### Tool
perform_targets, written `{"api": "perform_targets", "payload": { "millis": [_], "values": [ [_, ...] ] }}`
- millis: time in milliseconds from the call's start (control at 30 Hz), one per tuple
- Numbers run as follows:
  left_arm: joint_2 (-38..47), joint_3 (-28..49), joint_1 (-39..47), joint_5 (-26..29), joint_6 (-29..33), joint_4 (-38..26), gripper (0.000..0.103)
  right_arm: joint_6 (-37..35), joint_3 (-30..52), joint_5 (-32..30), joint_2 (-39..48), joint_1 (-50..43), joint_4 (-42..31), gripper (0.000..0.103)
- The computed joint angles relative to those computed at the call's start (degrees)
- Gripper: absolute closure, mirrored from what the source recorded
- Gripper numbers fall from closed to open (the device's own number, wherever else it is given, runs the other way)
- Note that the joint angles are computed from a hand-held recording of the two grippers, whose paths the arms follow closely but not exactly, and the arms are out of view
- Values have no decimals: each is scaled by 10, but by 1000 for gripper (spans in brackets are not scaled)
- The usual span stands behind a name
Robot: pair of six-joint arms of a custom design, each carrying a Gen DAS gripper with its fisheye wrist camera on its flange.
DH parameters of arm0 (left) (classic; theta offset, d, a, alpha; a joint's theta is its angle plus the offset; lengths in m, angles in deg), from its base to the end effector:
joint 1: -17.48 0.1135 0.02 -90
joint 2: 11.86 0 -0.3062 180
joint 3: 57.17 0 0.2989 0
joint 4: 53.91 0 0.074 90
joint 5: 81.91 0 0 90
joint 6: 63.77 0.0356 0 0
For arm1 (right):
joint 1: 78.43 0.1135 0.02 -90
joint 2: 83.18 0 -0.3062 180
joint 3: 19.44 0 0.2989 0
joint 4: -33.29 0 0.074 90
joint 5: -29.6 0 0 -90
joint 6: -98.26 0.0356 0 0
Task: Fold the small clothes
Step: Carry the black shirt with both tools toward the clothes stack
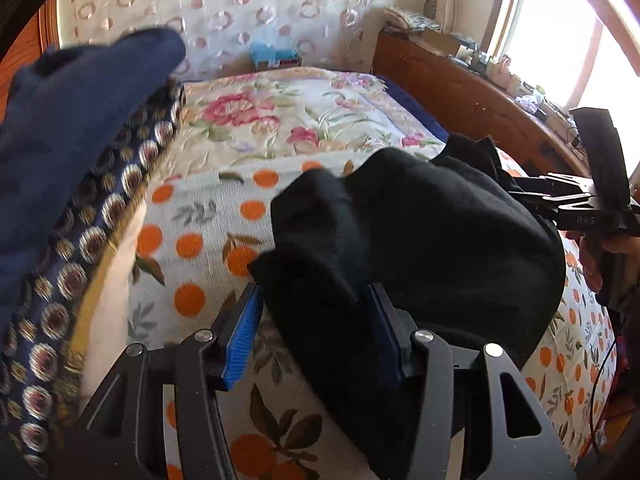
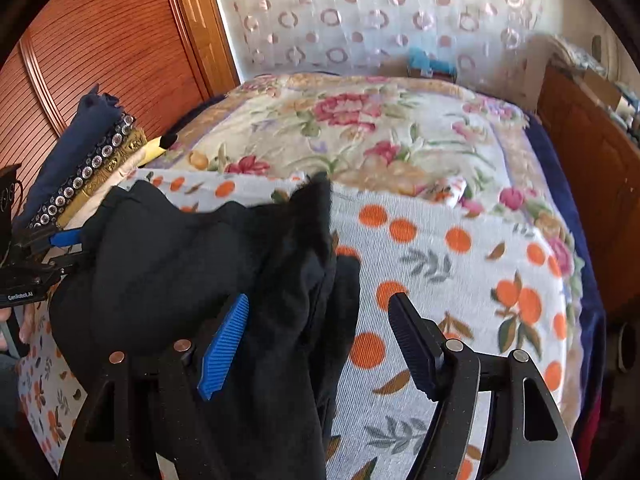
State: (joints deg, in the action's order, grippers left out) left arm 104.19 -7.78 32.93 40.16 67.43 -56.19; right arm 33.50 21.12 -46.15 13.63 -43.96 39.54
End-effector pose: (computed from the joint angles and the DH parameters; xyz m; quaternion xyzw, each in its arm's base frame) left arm 0.3041 0.0644 0.0169 0.2598 0.9099 -0.1557 0.2835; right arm 0.2458 0.1581 0.0859 -0.0327 0.9328 0.0679 0.3524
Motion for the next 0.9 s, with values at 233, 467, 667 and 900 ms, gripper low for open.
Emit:
{"api": "perform_targets", "payload": {
  "millis": [233, 467, 667, 900],
  "values": [
    [15, -11, -11, -6, -15, 39, 49, 11, 0, -42, 16, -20, 21, 29],
    [31, -19, -8, 4, -35, 80, 35, 4, -9, -56, 10, -11, 35, 58],
    [26, -21, 24, 52, -12, 38, 51, -11, -15, -10, 4, 31, 40, 89],
    [-24, -3, 67, 120, 56, -104, 87, -8, -55, 61, -65, 86, 64, 91]
  ]
}}
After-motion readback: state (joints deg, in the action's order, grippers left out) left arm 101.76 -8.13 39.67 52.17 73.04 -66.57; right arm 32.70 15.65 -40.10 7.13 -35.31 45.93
